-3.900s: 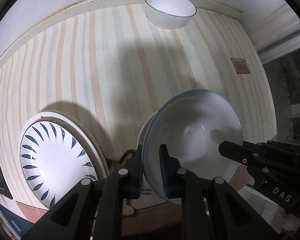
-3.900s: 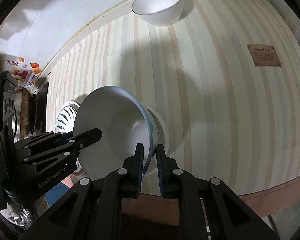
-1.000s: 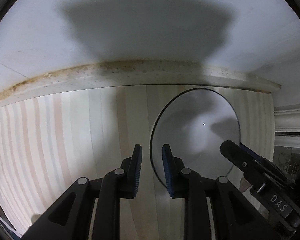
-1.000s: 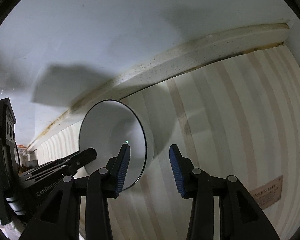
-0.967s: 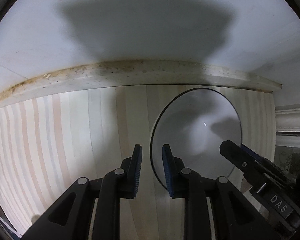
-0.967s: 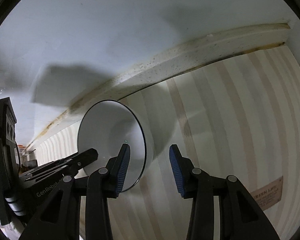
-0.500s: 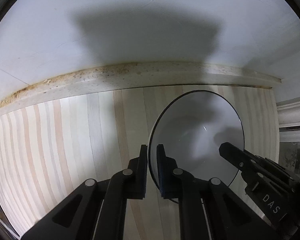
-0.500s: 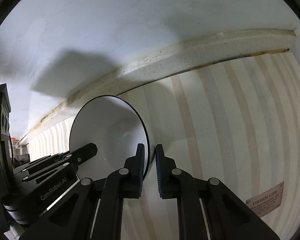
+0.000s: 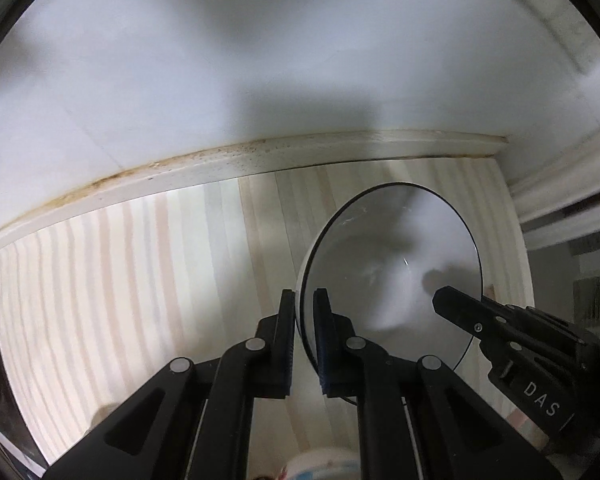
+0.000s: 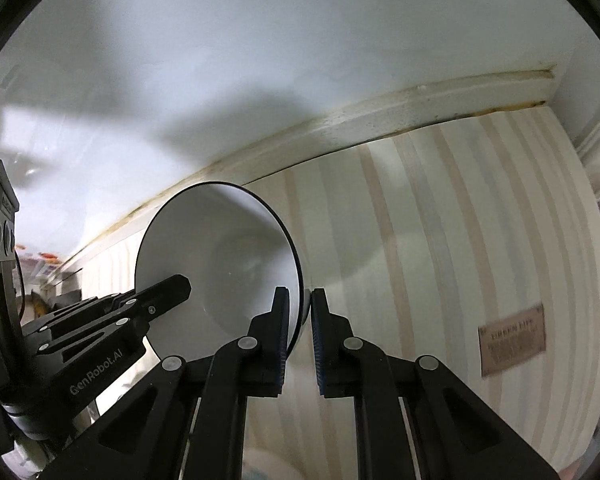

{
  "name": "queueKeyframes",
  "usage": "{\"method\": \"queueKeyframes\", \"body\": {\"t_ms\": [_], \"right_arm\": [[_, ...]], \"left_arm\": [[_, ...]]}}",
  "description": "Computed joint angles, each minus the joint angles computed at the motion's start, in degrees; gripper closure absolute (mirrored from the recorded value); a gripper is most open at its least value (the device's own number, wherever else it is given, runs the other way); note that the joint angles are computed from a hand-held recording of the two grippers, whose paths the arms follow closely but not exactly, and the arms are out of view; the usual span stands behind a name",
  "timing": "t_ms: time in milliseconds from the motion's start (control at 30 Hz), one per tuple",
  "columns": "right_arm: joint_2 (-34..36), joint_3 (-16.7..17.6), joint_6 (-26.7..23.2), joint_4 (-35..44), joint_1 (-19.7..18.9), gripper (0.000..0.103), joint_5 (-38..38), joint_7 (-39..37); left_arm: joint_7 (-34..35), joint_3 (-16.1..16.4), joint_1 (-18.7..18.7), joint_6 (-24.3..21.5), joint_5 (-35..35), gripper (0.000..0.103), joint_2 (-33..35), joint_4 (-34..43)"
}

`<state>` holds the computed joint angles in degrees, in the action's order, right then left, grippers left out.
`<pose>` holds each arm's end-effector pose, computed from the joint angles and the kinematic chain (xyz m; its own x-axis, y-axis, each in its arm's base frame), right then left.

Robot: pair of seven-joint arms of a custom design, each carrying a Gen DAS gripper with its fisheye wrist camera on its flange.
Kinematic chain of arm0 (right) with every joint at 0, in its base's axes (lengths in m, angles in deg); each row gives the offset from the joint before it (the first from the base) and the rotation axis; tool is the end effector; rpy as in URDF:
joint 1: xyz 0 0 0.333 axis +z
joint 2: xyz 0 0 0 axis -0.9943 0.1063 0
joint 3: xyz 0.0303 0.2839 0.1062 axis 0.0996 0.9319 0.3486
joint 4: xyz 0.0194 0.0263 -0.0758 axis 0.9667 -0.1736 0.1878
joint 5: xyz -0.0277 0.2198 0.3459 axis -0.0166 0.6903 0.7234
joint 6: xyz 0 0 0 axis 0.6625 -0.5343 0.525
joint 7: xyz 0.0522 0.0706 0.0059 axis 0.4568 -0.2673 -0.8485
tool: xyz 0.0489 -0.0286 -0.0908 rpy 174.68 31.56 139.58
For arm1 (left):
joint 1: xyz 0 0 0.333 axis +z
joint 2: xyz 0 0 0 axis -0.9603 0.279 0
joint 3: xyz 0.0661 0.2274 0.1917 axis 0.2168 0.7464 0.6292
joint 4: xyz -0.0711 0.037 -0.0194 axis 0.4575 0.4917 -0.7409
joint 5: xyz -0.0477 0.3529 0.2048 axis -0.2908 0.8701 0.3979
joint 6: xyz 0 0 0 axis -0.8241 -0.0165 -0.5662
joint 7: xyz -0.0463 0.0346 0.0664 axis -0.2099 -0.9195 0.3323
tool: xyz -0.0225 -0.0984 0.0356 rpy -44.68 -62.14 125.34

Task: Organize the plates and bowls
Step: 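Carry the dark-rimmed bowl and nest it into the bowls, then open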

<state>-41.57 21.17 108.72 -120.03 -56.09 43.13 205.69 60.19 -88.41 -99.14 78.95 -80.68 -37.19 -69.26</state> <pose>0.5872 0.4263 0.3649 0.0759 -0.9267 -0.3682 -0.9696 0.0176 -0.2442 0.5069 -0.4269 0.4308 0.0129 -0.9865 0.1630 -0.9733 -0.0498 -0.2243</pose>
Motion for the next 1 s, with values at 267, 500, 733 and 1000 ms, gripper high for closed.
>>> {"method": "queueKeyframes", "body": {"t_ms": [267, 500, 733, 1000], "right_arm": [[-13.8, 1.4, 3.9, -15.0, -0.1, 0.09, 2.4, -0.7], [-23.3, 2.8, 5.1, -25.9, 2.0, 0.09, 5.6, -0.1], [-28.2, 3.5, 5.4, -33.4, 4.6, 0.09, 8.5, 0.9], [-27.7, 3.3, 5.1, -36.3, 5.7, 0.09, 11.4, -0.5]], "left_arm": [[1.0, -1.2, 0.8, 1.1, -1.6, 0.096, -10.3, -9.5], [2.4, -2.8, -0.1, 2.0, -7.2, 0.094, -19.1, -19.8], [3.1, -3.7, -1.5, 2.3, -12.1, 0.094, -22.6, -25.6], [4.0, -4.3, -2.7, 1.0, -13.9, 0.094, -21.5, -26.9]]}}
